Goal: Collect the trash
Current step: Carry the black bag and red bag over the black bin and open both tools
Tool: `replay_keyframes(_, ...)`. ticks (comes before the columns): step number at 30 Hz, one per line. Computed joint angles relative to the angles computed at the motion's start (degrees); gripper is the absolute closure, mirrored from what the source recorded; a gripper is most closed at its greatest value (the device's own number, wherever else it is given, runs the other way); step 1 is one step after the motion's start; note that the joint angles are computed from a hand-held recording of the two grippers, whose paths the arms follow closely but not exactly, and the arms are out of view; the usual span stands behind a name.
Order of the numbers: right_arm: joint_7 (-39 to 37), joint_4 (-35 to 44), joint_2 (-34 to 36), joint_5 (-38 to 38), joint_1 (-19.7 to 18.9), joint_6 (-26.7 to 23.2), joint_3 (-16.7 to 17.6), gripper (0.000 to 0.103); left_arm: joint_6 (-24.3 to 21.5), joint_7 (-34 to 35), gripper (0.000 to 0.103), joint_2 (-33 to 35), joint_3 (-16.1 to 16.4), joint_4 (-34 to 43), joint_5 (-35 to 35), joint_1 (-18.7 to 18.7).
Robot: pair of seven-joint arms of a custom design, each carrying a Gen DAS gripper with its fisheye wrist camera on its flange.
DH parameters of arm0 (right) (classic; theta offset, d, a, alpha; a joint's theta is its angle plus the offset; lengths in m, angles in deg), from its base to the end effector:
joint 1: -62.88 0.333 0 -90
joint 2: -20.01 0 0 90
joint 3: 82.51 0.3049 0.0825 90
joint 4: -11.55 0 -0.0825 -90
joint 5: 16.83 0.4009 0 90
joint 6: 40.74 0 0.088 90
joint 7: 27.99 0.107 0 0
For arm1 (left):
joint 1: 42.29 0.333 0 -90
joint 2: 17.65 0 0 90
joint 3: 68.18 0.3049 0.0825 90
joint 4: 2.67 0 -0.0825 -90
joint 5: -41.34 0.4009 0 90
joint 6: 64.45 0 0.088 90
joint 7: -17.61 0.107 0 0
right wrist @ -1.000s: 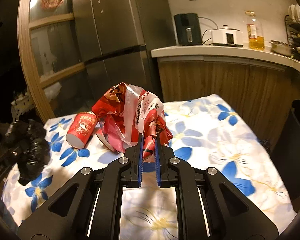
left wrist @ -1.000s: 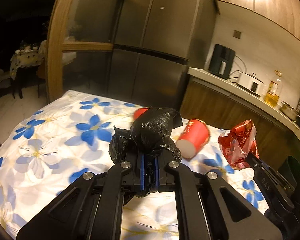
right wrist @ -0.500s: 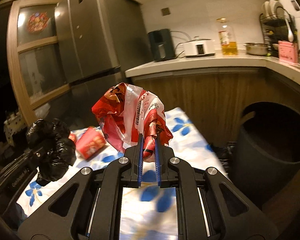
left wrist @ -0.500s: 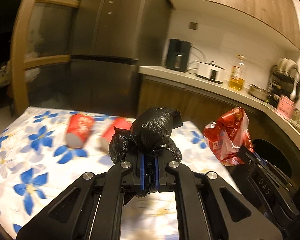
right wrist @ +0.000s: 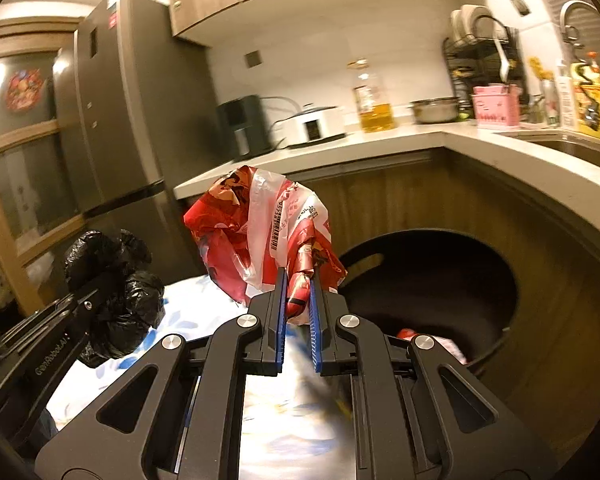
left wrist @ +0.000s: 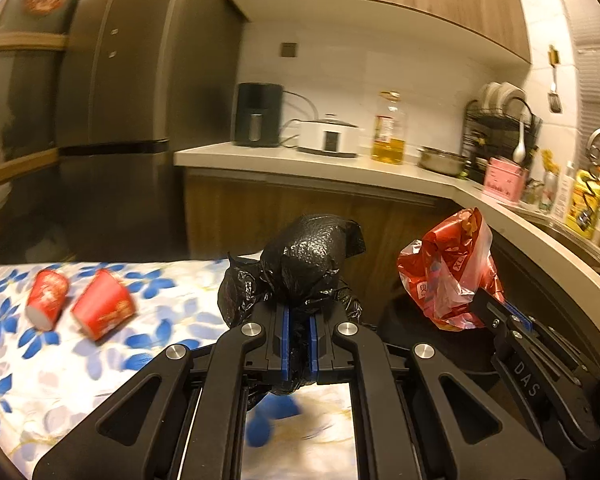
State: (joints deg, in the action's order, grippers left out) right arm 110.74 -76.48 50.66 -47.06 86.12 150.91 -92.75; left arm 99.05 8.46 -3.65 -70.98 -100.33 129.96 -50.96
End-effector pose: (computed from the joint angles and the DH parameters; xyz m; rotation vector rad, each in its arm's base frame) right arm 0.6978 0.2487 0.4728 -1.4184 1.3377 -0.6549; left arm 0.6523 -0.1845 0.4925 -1.6066 1.3291 -0.9955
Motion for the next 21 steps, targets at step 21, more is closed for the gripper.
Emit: replay_keyframes(21, -1.21, -1.0, -0.17, 4.02, -4.21, 0.36, -3.19, 0.093, 4.22, 26.12, 0.096, 19.79, 3.53, 24.23, -22.25, -9.27)
